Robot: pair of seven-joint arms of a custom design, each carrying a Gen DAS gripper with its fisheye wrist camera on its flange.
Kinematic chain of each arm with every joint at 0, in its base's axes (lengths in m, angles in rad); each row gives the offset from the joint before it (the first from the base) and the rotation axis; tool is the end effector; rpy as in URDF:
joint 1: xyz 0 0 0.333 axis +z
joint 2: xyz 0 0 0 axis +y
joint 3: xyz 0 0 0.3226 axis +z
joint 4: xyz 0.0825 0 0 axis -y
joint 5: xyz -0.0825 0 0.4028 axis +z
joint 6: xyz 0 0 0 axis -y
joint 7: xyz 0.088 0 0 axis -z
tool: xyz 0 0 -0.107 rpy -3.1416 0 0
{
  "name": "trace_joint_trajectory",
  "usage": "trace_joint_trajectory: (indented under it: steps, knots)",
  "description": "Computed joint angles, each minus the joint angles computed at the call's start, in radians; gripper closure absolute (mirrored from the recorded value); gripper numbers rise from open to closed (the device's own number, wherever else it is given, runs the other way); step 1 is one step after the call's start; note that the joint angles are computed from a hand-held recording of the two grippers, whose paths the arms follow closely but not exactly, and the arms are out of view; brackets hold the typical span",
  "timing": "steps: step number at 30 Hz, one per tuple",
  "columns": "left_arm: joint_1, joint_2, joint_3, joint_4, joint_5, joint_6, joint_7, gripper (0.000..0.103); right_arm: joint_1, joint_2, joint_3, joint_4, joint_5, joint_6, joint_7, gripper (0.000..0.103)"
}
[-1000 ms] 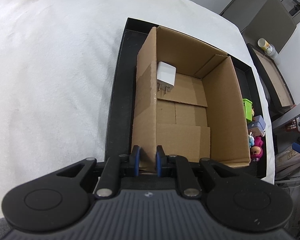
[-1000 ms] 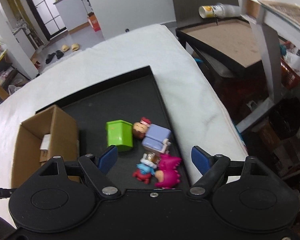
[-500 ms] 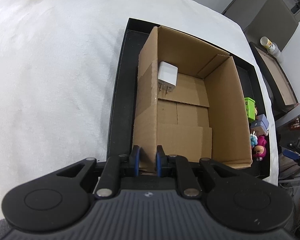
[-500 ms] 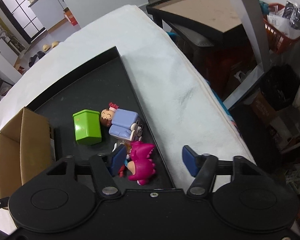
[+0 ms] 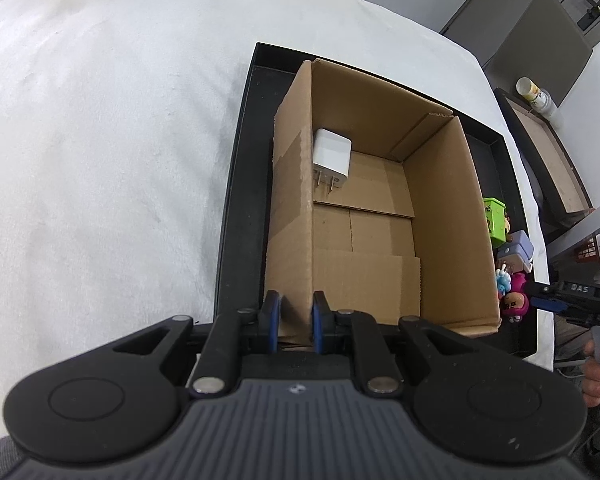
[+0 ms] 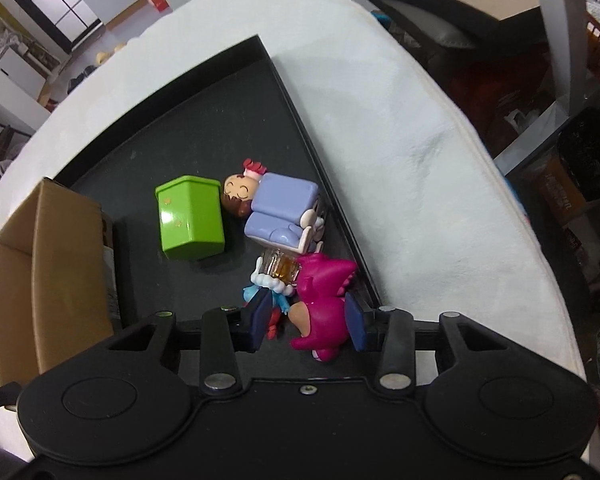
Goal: Organize rigid objects
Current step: 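Move the right tool to the pink dinosaur and grasp it, then carry the pink dinosaur into the cardboard box and open the right gripper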
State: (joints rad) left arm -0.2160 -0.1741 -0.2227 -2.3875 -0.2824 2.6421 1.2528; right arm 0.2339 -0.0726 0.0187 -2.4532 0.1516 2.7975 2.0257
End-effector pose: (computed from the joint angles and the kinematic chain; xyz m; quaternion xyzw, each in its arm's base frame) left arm 0.4744 -0.2167 0.4261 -0.7207 0.6564 -0.2224 0.0163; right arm 0.5051 0.1231 0.3634 -0.5668 0.7966 -0.0508 0.2038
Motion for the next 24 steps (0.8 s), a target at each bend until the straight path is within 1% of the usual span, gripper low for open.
trace_joint_trajectory:
  steps: [4,6,7,10,13,16,19,24]
  knots:
    - [-0.001,-0.001,0.002,0.0,-0.003,0.0,0.005,0.088,-0.008,0.028,0.004,0.024,-0.041,-0.027,0.029,0.063]
    - [-0.001,-0.001,0.004,0.0,-0.011,0.002,0.009,0.088,-0.011,0.043,0.005,0.038,-0.04,-0.049,0.024,0.063]
    - [-0.002,-0.001,0.004,0.0,-0.015,0.003,0.011,0.088,-0.012,0.051,0.006,0.042,-0.03,-0.053,0.012,0.062]
    - [-0.002,-0.002,0.005,-0.003,-0.021,0.005,0.015,0.088,-0.016,0.062,0.011,0.052,-0.054,-0.056,0.008,0.063]
    - [-0.003,-0.004,0.006,-0.005,-0.029,0.006,0.02,0.088,-0.018,0.051,0.016,0.056,-0.098,-0.067,0.041,0.064]
    - [-0.004,-0.005,0.008,-0.006,-0.038,0.007,0.028,0.088,-0.011,0.032,0.017,0.054,-0.068,-0.067,0.018,0.064]
    - [-0.004,-0.004,0.009,-0.005,-0.045,0.005,0.036,0.088,-0.005,0.013,0.021,0.055,-0.104,-0.063,0.034,0.064]
    - [-0.004,-0.003,0.012,-0.004,-0.06,0.006,0.05,0.088,0.011,-0.007,0.026,0.065,-0.115,-0.054,0.045,0.064]
